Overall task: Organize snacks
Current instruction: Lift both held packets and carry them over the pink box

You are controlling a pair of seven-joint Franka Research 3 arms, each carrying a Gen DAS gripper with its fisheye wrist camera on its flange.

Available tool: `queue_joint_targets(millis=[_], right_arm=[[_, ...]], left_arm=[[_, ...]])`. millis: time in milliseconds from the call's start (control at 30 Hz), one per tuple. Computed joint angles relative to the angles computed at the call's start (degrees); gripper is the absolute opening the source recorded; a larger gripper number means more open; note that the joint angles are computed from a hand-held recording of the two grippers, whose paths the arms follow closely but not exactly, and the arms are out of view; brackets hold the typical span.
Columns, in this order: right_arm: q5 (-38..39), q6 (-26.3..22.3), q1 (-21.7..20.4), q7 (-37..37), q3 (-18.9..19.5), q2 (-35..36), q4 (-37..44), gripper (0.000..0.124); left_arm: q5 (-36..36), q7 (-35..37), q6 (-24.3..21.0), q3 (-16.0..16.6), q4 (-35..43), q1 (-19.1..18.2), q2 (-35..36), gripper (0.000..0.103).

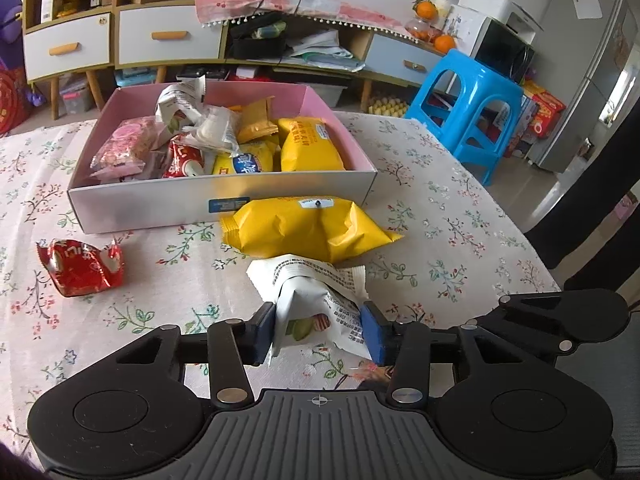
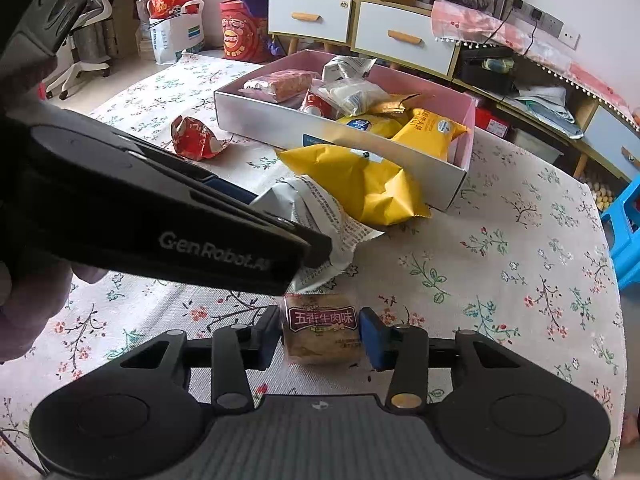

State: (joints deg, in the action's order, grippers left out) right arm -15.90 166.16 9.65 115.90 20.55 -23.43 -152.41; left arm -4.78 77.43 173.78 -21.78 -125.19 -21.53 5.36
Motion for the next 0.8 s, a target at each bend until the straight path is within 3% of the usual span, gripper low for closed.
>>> queue_joint_targets(millis=[300, 800], right_arm=[[1.2, -1.8, 0.9, -0.5, -1.0, -1.7, -1.0, 0.030], [2.7, -2.2, -0.2, 1.2, -0.4, -4.5, -1.9, 0.030]], left_arm=[[-5.8, 5.3, -0.6, -0.2, -1.8, 0.1, -2.6, 0.041], [-12.0, 10.7, -1.0, 4.2, -5.5, -3.4, -7.2, 0.041]])
